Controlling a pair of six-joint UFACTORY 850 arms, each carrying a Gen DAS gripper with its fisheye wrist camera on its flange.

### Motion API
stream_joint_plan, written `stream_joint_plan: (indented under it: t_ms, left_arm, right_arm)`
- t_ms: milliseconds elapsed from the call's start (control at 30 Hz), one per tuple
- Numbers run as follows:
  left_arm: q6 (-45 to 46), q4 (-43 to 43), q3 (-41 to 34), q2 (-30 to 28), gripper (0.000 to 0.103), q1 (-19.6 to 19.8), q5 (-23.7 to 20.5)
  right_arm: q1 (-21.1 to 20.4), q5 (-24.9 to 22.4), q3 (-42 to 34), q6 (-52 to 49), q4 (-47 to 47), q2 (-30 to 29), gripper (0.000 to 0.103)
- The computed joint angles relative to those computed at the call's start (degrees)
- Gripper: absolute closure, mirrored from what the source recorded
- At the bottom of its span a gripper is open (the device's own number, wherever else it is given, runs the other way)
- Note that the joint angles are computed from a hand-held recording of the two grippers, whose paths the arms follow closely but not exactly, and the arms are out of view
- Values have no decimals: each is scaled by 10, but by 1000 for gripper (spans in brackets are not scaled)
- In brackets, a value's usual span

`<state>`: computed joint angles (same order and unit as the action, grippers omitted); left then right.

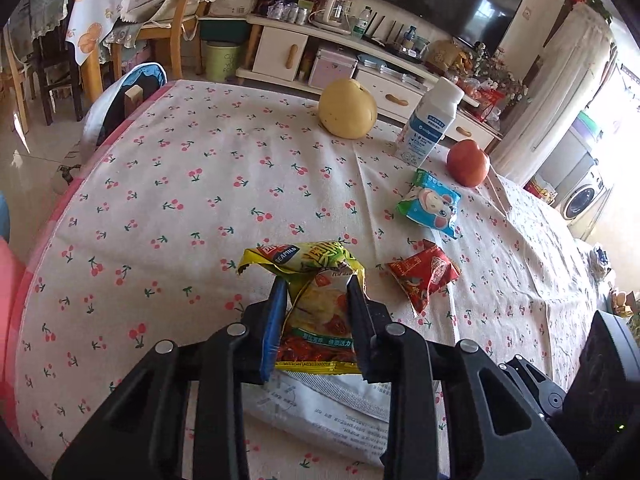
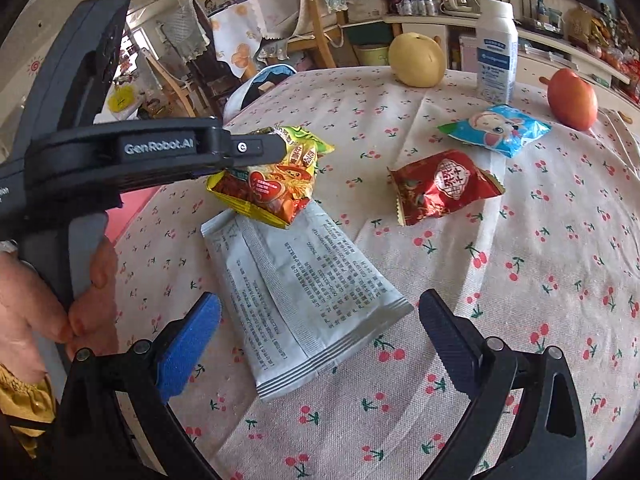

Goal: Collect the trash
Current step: 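Grasp the yellow snack bag with left tool while right tool approaches the white paper bag, then grasp the white paper bag with the right tool and lift it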

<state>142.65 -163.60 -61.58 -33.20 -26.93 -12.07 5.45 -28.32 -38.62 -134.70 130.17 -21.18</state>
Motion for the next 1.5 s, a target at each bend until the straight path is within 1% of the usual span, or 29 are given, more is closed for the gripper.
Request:
stream_joint_plan:
  t_ms: [167, 333, 467, 600, 733, 800, 867, 967, 1033, 1067, 1100, 1200, 1233, 1300, 1400, 1500]
  left_arm:
    - [6, 1, 45, 34, 71, 16, -18]
    - [0, 4, 92, 63, 71, 36, -49]
    - [-43, 39, 111, 71, 71, 52, -74]
    - [-64, 59, 125, 77, 71, 66, -95]
    - [-76, 70, 128, 74, 71, 81, -107]
    - [-96, 89, 127, 71, 71, 87, -113]
    - [-96, 92, 128, 71, 71, 90, -117]
    - [-98, 96, 129, 73, 71, 93, -123]
    - [-112, 111, 128, 72, 71, 96, -128]
    - [-109, 110, 128, 71, 71, 96, -129]
    - [-103, 107, 128, 72, 71, 96, -129]
    - [-93, 106, 127, 71, 71, 97, -128]
    - [-98, 113, 126, 69, 71, 97, -129]
    - [-112, 127, 124, 67, 71, 100, -131]
    - [-116, 131, 123, 66, 71, 102, -132]
    - [-114, 128, 124, 66, 71, 104, -134]
  right_arm:
    - [11, 3, -9, -27, 20, -13, 5]
    - [21, 10, -15, -51, 33, -19, 5]
    - [35, 23, -14, -85, 48, -17, 4]
    - [54, 46, -14, -136, 77, -15, 4]
    - [66, 54, -13, -159, 95, -16, 4]
    - [68, 49, -10, -141, 73, -14, 4]
    - [72, 38, -5, -124, 46, -9, 4]
    - [88, 40, 5, -195, 116, 1, 4]
    - [92, 39, 4, -217, 157, 1, 4]
    - [93, 43, 1, -219, 175, -1, 4]
    - [90, 46, -5, -197, 172, -5, 4]
    - [77, 35, -19, -87, 114, -15, 4]
    - [75, 32, -22, -71, 110, -18, 4]
    - [84, 49, -31, -88, 148, -23, 4]
    - [93, 57, -42, -100, 167, -34, 4]
    - [114, 80, -48, -201, 271, -38, 4]
